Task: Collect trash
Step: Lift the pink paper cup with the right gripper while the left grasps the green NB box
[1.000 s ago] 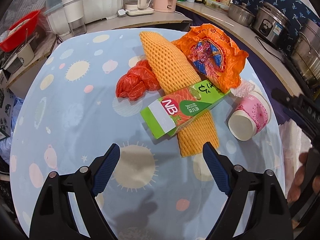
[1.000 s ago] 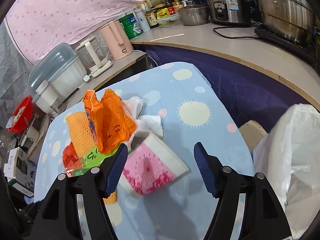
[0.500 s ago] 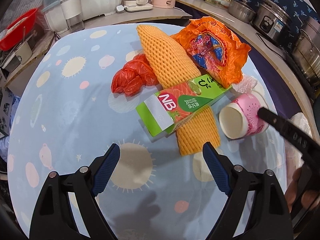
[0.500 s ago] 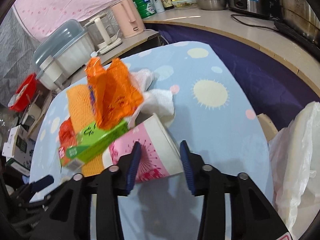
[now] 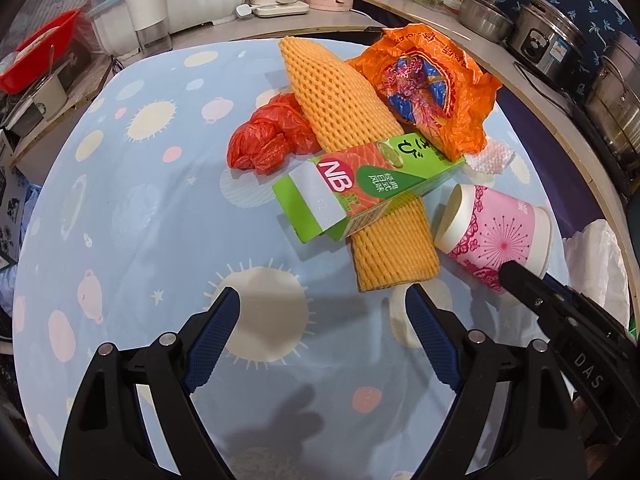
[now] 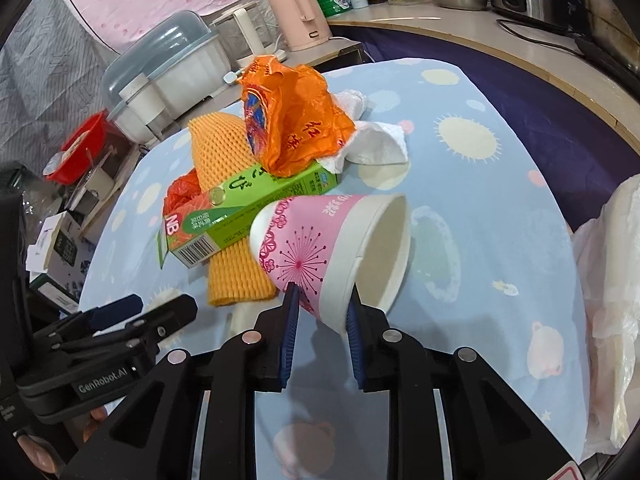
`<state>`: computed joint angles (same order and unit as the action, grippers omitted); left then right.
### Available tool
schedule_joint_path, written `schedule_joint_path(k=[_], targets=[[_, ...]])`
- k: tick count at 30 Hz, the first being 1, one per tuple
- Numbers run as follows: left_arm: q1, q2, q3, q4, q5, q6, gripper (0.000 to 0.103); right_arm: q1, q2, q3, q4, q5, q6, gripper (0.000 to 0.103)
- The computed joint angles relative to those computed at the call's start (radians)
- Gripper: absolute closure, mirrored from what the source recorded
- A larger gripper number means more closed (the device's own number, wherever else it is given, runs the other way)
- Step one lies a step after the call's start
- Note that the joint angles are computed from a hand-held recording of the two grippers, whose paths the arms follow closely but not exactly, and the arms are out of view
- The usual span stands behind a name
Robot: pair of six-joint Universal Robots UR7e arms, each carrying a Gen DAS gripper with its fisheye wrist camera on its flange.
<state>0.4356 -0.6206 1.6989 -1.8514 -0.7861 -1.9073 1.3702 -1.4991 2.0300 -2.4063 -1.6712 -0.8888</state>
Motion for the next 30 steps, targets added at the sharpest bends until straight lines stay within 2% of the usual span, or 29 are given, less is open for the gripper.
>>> schedule_joint_path(k=[2,5,9,15,21,23,27,30], targets=[[0.0,-0.01,0.01,0.003,0.004,-0.006,0.022,0.003,-0.007,0.003,0.0,0.009,-0.005,0.099],[0.002,-0.028,0.027,0.005,0.016,-0.006,0.022,0.002,-0.026,0.011,-0.012,0.025,-0.01,0.099],[0.012,-0.048,0.046,-0.012,0.05,0.034,0.016,-0.005,-0.046,0.006,-0.006,0.045,0.008,0.099],[0.038,-0.046,0.059,-0.109,0.127,0.244,0.015,-0.013,-0.053,-0.017,0.011,0.052,0.039,0.099],[0.062,-0.018,0.065,-0.243,0.175,0.435,0.016,-0.016,-0.057,-0.024,0.013,0.05,0.057,0.099],[0.065,-0.005,0.058,-0.279,0.177,0.473,0.02,-0.019,-0.059,-0.027,0.013,0.051,0.061,0.099],[0.06,0.026,0.03,-0.326,0.169,0.533,0.044,-0.026,-0.065,-0.029,0.008,0.049,0.07,0.099],[0.053,0.047,0.012,-0.355,0.159,0.54,0.046,-0.032,-0.067,-0.034,0.006,0.048,0.075,0.099]])
